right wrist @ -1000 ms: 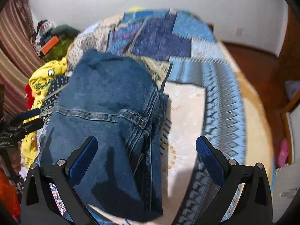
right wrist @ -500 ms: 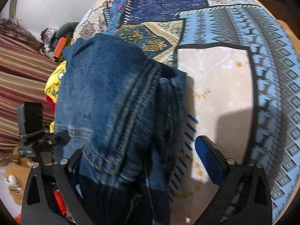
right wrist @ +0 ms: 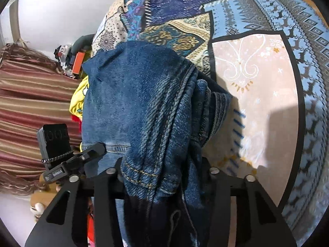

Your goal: Fold large clothes

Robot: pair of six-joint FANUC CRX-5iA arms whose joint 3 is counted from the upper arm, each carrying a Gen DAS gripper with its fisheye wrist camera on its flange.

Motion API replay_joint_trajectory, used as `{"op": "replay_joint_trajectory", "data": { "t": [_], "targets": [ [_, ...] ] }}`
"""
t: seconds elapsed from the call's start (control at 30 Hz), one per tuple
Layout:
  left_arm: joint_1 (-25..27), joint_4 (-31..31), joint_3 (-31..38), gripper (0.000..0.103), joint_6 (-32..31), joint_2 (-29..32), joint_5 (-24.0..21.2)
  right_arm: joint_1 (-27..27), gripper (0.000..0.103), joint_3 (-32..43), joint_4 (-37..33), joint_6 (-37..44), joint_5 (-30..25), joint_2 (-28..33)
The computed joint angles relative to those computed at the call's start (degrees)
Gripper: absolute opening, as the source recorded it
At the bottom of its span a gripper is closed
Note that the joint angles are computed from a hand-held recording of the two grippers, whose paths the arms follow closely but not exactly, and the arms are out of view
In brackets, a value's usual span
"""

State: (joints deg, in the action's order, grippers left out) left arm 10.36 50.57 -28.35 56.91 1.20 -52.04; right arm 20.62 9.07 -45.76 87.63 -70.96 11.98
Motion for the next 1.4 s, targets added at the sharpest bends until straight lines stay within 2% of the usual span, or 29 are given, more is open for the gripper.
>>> {"op": "replay_joint_trajectory", "data": {
  "t": [0.1,0.27,0.47,0.63,0.8,0.97,1.13,1.23,1.33,1.4],
  "targets": [
    [0.3,-4.1,1.2,0.053,2.8,-2.2,-1.1,2.6,0.034,-0.8,3.5,-1.8,1.5,-2.6],
    [2.7,-4.7,0.2,0.051,3.1,-8.4,-2.2,6.8,0.032,-0.4,7.1,-4.4,3.4,-5.8],
    [10.8,-1.8,0.4,0.051,-1.9,-15.4,-6.0,12.5,0.032,2.6,10.2,-6.0,7.6,-8.1],
    [18.9,0.7,1.1,0.051,-6.1,-18.6,-9.2,17.8,0.032,5.5,13.1,-6.8,12.5,-7.6],
    [25.7,-0.5,4.8,0.051,-8.3,-17.0,-12.3,21.5,0.032,8.8,12.8,-7.5,17.7,-3.9],
    [30.5,-3.1,7.2,0.051,-9.6,-13.2,-13.0,22.3,0.032,12.7,8.6,-6.9,19.4,2.7],
    [31.5,-5.5,7.8,0.051,-8.7,-6.9,-11.8,23.3,0.032,16.2,8.2,-8.0,19.3,9.4],
    [31.7,-7.0,8.8,0.051,-7.3,-0.6,-12.2,23.8,0.032,18.4,9.1,-9.6,18.7,13.6],
    [31.0,-11.4,10.7,0.053,-5.1,4.4,-11.9,24.4,0.032,20.2,11.6,-10.1,17.3,17.6],
    [30.4,-13.1,10.3,0.061,-5.2,5.5,-9.4,24.7,0.032,20.6,12.8,-9.6,17.1,19.5]
  ]
}}
